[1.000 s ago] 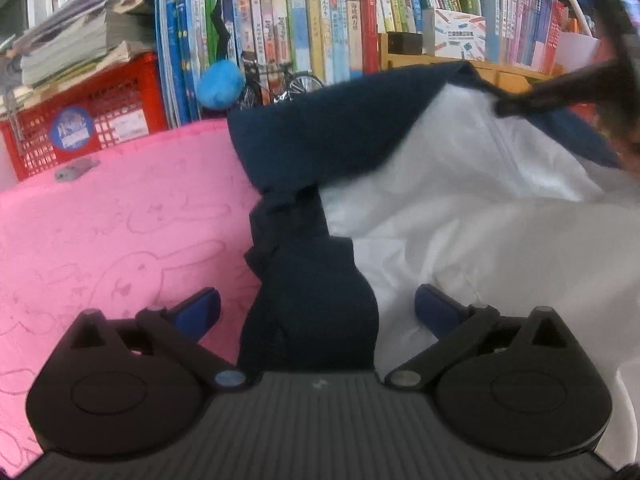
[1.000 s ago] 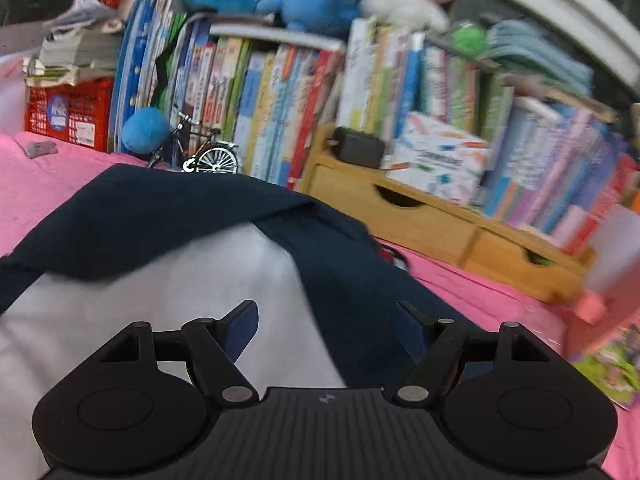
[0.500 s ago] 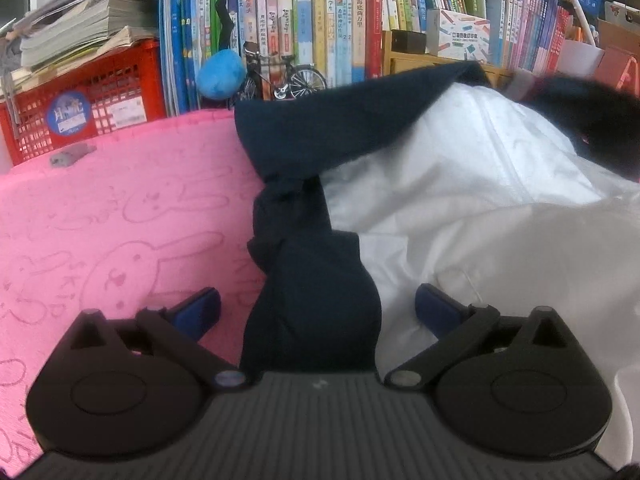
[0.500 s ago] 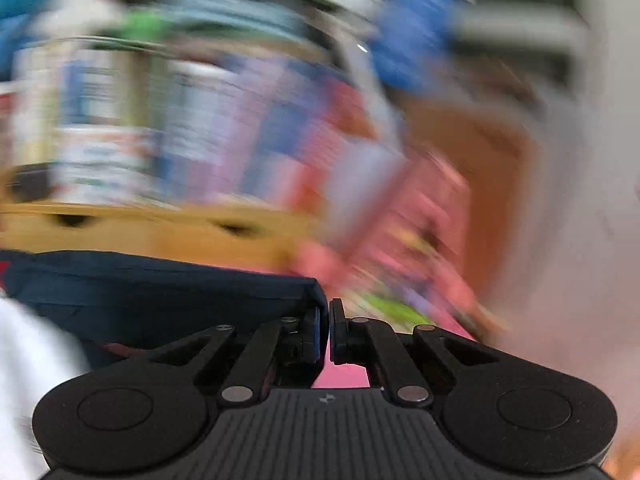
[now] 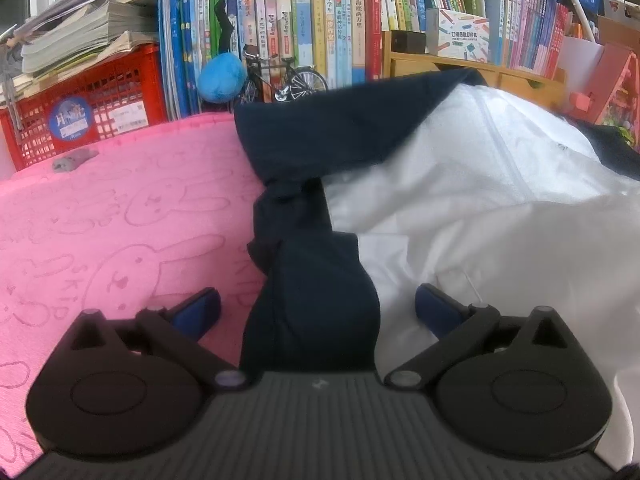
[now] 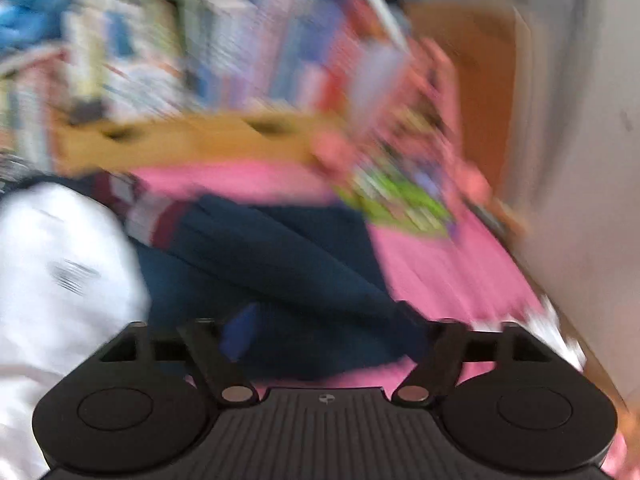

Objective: Fold clothes

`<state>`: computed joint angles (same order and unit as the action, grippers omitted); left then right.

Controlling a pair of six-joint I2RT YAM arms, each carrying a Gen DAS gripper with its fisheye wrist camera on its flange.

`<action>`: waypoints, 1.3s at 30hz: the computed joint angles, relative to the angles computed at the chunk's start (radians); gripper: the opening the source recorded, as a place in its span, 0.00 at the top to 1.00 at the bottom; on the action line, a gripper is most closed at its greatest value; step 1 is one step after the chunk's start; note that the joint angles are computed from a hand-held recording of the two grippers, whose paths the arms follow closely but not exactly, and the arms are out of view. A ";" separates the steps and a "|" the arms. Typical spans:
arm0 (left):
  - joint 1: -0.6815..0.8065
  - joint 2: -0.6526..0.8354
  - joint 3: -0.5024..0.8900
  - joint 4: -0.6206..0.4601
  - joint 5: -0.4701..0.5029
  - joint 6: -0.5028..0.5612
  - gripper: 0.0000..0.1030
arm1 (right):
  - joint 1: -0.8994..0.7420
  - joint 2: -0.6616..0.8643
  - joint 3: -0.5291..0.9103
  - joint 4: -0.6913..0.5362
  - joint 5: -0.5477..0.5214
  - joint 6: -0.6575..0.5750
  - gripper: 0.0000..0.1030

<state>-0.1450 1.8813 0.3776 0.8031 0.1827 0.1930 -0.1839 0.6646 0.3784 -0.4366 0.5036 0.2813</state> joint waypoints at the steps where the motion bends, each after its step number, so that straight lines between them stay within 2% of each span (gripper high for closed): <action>1: -0.002 0.001 -0.002 0.004 -0.003 0.001 0.00 | 0.037 0.042 0.023 0.046 -0.026 0.017 0.20; 3: -0.005 0.000 -0.004 0.009 -0.010 0.002 0.00 | 0.079 0.161 0.067 0.197 -0.175 0.087 0.20; 6: -0.009 0.000 -0.007 0.016 -0.017 0.002 0.00 | 0.074 0.453 0.165 0.469 -0.467 0.281 0.12; 7: -0.009 0.000 -0.007 0.015 -0.016 0.001 0.00 | 0.089 0.575 0.229 0.539 -0.525 0.350 0.10; 9: -0.003 0.000 -0.004 0.008 -0.007 -0.002 0.00 | 0.148 0.804 0.417 0.545 -0.483 0.428 0.08; 10: 0.001 0.000 -0.001 0.001 0.000 -0.005 0.00 | 0.171 0.915 0.532 0.499 -0.434 0.455 0.08; 13: 0.011 -0.001 0.007 -0.017 0.019 -0.013 0.00 | 0.227 1.209 0.886 0.253 -0.263 0.511 0.07; 15: 0.008 -0.002 0.005 -0.015 0.016 -0.015 0.00 | 0.267 1.350 1.073 0.097 -0.156 0.523 0.27; 16: 0.005 -0.003 0.003 -0.013 0.012 -0.015 0.00 | 0.296 1.375 1.107 0.074 -0.097 0.504 0.57; 17: 0.004 -0.003 0.002 -0.011 0.010 -0.016 0.00 | 0.323 1.402 1.143 0.048 -0.039 0.484 0.77; 18: 0.003 -0.003 0.001 -0.010 0.009 -0.017 0.00 | 0.350 1.401 1.142 0.061 0.001 0.465 0.82; 19: 0.003 -0.003 0.001 -0.008 0.008 -0.019 0.00 | 0.380 1.384 1.126 0.107 0.009 0.430 0.90; 20: 0.002 -0.002 -0.001 -0.006 0.008 -0.019 0.00 | 0.412 1.369 1.118 0.158 0.003 0.386 0.91; 22: 0.003 0.000 -0.003 -0.002 0.010 -0.020 0.00 | 0.489 1.393 1.203 0.169 -0.014 0.293 0.91; 24: 0.005 0.003 -0.003 0.000 0.011 -0.020 0.00 | 0.558 1.418 1.291 0.180 -0.142 0.204 0.91; 25: 0.005 0.004 -0.002 0.001 0.011 -0.020 0.00 | 0.582 1.421 1.313 0.207 -0.271 0.151 0.90; 27: 0.004 0.005 -0.002 0.001 0.010 -0.020 0.00 | 0.631 1.397 1.297 0.257 -0.400 0.030 0.85; 28: 0.004 0.005 -0.002 0.002 0.010 -0.021 0.00 | 0.656 1.387 1.292 0.271 -0.445 -0.029 0.72; 29: 0.003 0.006 -0.002 0.003 0.009 -0.021 0.00 | 0.680 1.382 1.295 0.279 -0.492 -0.088 0.46; 31: 0.003 0.007 -0.003 0.005 0.008 -0.021 0.00 | 0.714 1.307 1.178 0.351 -0.419 -0.187 0.15; 34: 0.004 0.011 -0.007 0.013 0.010 -0.019 0.00 | 0.688 1.175 0.969 0.412 -0.270 -0.248 0.13; 37: 0.007 0.015 -0.008 0.019 0.012 -0.018 0.00 | 0.558 1.044 0.740 0.402 -0.078 -0.140 0.14; 39: 0.006 0.018 -0.009 0.023 0.011 -0.019 0.00 | 0.442 0.979 0.617 0.385 0.017 -0.046 0.18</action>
<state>-0.1388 1.8992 0.3690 0.8256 0.1934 0.1742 0.2580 1.6439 0.9950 -0.0512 0.5202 0.2354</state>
